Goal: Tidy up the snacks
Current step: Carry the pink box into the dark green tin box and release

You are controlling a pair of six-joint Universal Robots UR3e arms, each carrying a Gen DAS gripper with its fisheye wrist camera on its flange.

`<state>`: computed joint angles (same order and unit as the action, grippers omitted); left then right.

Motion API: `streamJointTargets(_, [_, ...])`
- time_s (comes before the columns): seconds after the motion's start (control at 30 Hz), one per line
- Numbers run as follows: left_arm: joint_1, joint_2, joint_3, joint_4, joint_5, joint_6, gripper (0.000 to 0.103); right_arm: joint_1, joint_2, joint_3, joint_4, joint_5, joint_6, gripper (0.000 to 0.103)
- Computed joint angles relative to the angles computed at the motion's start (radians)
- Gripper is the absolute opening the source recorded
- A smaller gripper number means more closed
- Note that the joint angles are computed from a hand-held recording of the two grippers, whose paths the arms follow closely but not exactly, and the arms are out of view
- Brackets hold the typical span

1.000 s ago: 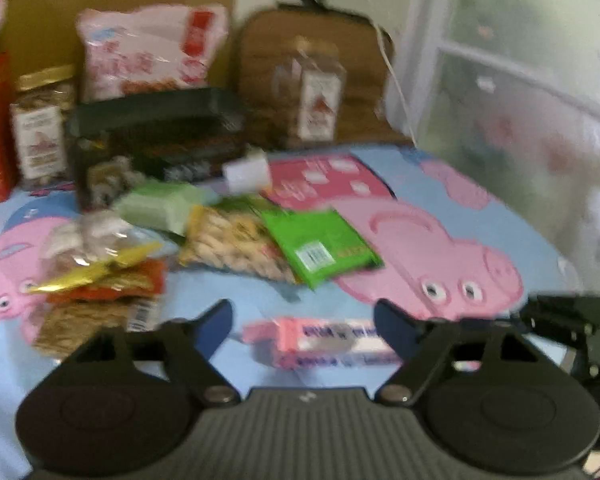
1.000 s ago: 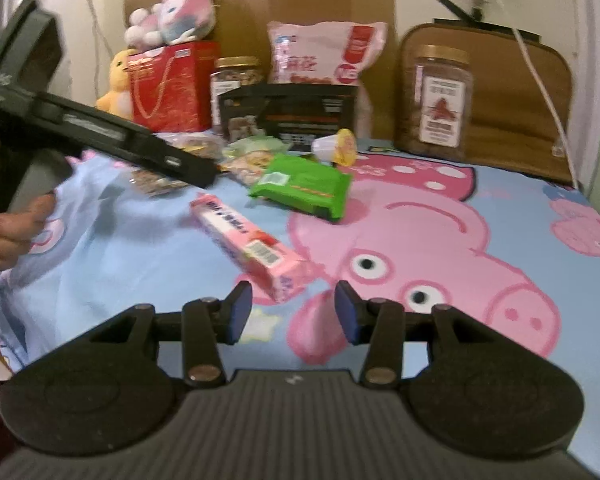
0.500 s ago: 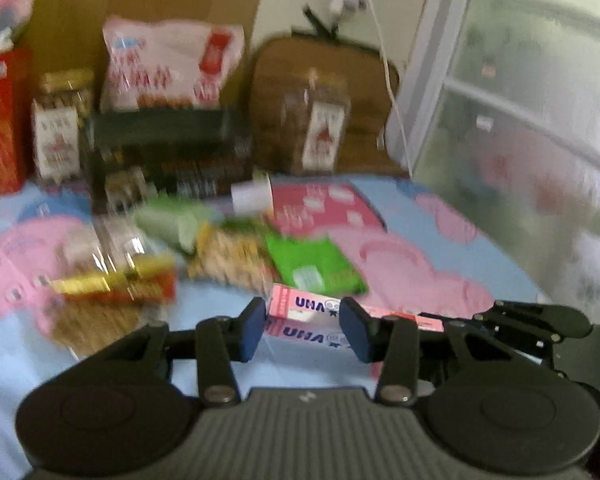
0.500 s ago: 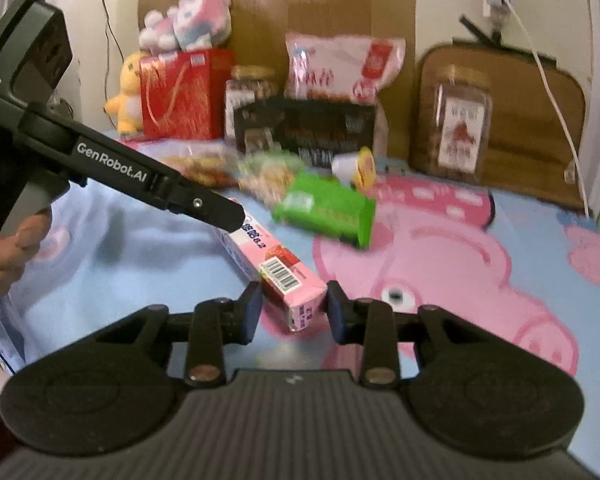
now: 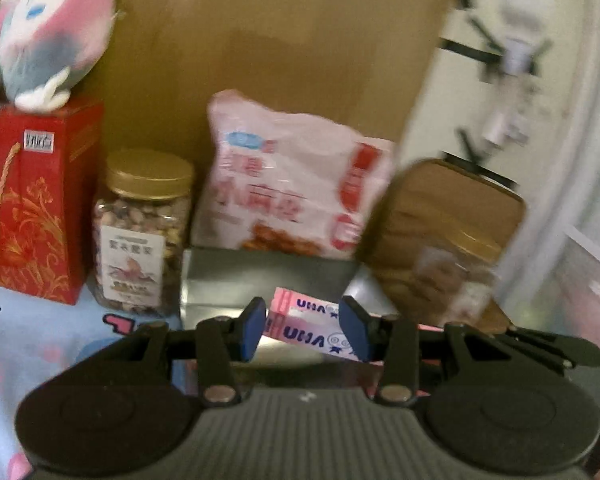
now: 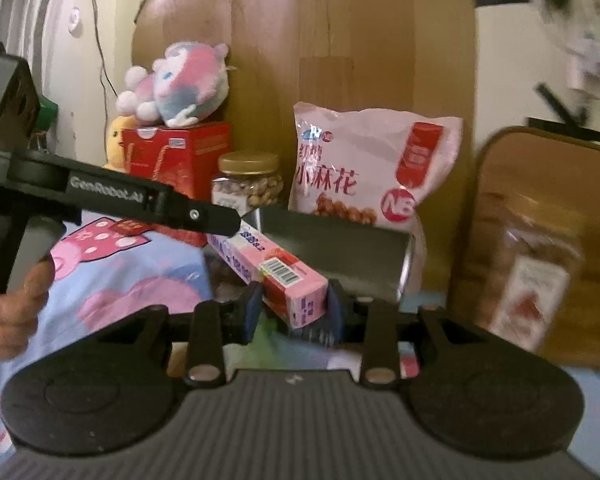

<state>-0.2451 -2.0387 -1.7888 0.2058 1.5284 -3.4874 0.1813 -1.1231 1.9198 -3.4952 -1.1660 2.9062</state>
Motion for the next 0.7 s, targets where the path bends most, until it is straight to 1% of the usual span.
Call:
streamJointTargets(0.03, [0.012,-0.036,0.051,-0.03,0.0,-0.005,0.04,0.026,0.052,-0.077,0.026,-0.035,-0.008,0.038])
streamJointTargets(0.1, [0.037,-0.08,0.096,-0.066,-0.015,0.012,0.04,0.068,0.155,-0.236,0.1,-0.106,-0.022,0.041])
streamJointTargets(0.13, [0.041,-0.094,0.116,-0.095,-0.008,0.013,0.04,0.072,0.186,-0.281,0.123,-0.126,-0.023,0.042])
streamJointTargets(0.17, [0.051,-0.098,0.115,-0.099,-0.013,0.016,0.04,0.07,0.216,-0.325,0.143,-0.138,-0.014,0.044])
streamJointTargets(0.2, [0.064,-0.089,0.08,-0.059,-0.028,0.018,0.04,0.058,0.226,-0.337,0.144,-0.132,0.01,0.044])
streamJointTargets(0.23, [0.072,-0.074,0.034,-0.003,-0.034,0.02,0.043,0.035,0.224,-0.321,0.12,-0.106,0.049,0.044])
streamJointTargets(0.3, [0.082,-0.049,-0.05,0.114,-0.008,0.017,0.045,-0.029,0.212,-0.262,0.033,-0.03,0.14,0.045])
streamJointTargets(0.33, [0.086,-0.044,-0.084,0.163,0.017,0.009,0.051,-0.053,0.207,-0.239,0.003,-0.019,0.181,0.046])
streamJointTargets(0.37, [0.097,-0.042,-0.09,0.171,0.029,-0.002,0.054,-0.077,0.201,-0.221,-0.01,-0.016,0.225,0.046])
streamJointTargets(0.4, [0.106,-0.041,-0.095,0.164,0.032,-0.013,0.054,-0.096,0.199,-0.219,-0.001,-0.007,0.26,0.046])
streamJointTargets(0.5, [0.161,-0.052,-0.082,0.075,-0.062,-0.034,0.054,-0.147,0.205,-0.221,0.062,0.056,0.347,0.046])
streamJointTargets(0.57, [0.187,-0.078,-0.061,0.026,-0.152,-0.039,0.052,-0.181,0.204,-0.212,0.125,0.148,0.382,0.048])
streamJointTargets(0.6, [0.188,-0.088,-0.047,-0.002,-0.18,-0.037,0.053,-0.191,0.203,-0.203,0.153,0.194,0.393,0.048])
streamJointTargets(0.63, [0.162,-0.096,-0.029,-0.018,-0.131,-0.038,0.052,-0.194,0.195,-0.18,0.158,0.221,0.405,0.053])
streamJointTargets(0.67, [0.135,-0.094,-0.016,-0.035,-0.084,-0.027,0.052,-0.187,0.182,-0.144,0.124,0.216,0.428,0.058])
streamJointTargets(0.7, [0.12,-0.082,-0.013,-0.06,-0.061,-0.026,0.052,-0.176,0.158,-0.112,0.112,0.198,0.43,0.06])
